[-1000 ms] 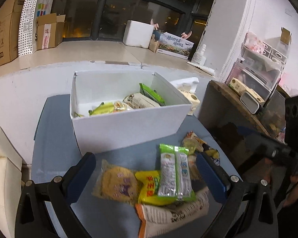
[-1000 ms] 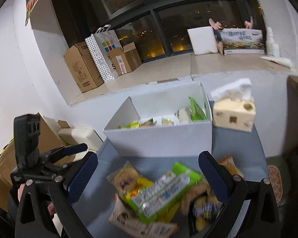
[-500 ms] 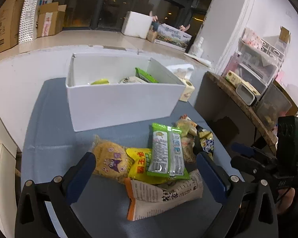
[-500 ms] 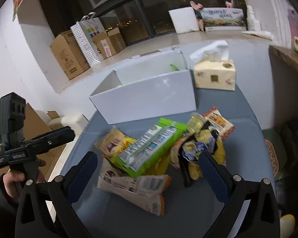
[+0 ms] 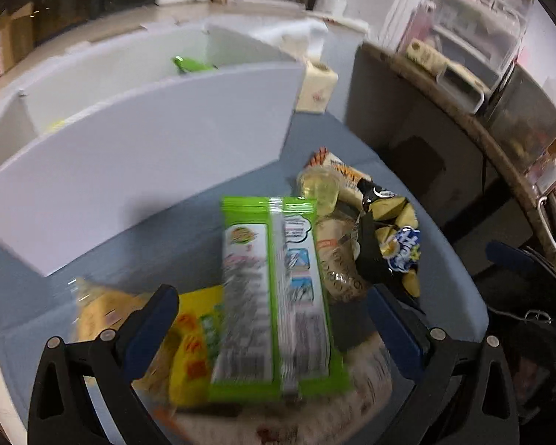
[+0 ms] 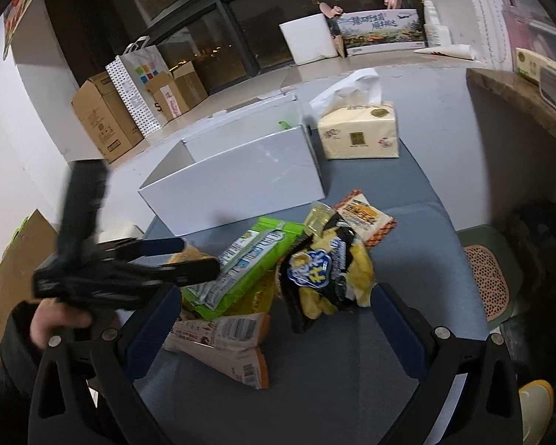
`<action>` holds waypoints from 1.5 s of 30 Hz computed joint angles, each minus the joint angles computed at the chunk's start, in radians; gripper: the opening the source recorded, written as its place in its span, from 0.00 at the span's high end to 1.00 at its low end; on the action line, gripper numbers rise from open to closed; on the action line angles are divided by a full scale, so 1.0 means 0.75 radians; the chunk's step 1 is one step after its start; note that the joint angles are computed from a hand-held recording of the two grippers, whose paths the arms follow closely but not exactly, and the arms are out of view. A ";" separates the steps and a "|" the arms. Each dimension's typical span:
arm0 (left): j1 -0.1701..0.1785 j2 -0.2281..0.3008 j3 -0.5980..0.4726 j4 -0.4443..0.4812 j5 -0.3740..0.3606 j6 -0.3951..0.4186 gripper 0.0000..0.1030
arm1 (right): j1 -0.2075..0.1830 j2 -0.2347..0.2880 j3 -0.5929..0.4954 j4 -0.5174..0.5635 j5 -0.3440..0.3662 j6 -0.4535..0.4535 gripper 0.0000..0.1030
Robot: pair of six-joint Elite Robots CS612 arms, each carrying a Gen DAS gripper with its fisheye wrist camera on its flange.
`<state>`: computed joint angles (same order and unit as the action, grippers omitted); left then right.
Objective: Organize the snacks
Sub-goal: 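Grasp the green-and-white snack stick pack with the left gripper, then lift the green pack with the left gripper while the right gripper grasps a clear jelly cup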
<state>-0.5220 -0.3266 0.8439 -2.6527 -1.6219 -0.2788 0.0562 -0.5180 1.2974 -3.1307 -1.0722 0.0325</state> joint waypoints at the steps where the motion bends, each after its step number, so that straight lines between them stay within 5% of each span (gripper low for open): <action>1: 0.000 0.021 -0.040 0.043 -0.010 0.011 0.00 | -0.001 -0.001 0.002 0.000 -0.003 0.003 0.00; 6: -0.009 0.098 -0.188 0.210 0.047 0.060 0.03 | -0.013 -0.001 0.018 -0.002 -0.017 0.028 0.00; 7: -0.006 0.105 -0.197 0.211 0.031 0.065 0.07 | -0.014 -0.001 0.019 0.000 -0.018 0.029 0.00; 8: -0.001 0.107 -0.196 0.198 0.005 0.067 0.28 | -0.016 -0.001 0.020 0.002 -0.020 0.032 0.00; 10: 0.006 0.107 -0.193 0.187 -0.027 0.054 0.33 | -0.018 0.002 0.019 0.005 -0.020 0.036 0.00; 26: 0.009 -0.159 0.323 -0.428 0.080 -0.046 0.36 | 0.019 0.042 -0.103 0.136 -0.096 -0.124 0.00; 32: 0.005 -0.197 0.419 -0.538 0.141 -0.084 0.37 | 0.054 0.127 -0.346 0.348 -0.182 -0.350 0.00; 36: 0.009 -0.214 0.467 -0.580 0.164 -0.121 0.37 | 0.072 0.237 -0.610 0.635 -0.228 -0.480 0.00; 45: 0.026 -0.227 0.519 -0.619 0.170 -0.186 0.37 | 0.077 0.390 -0.909 0.979 -0.249 -0.544 0.05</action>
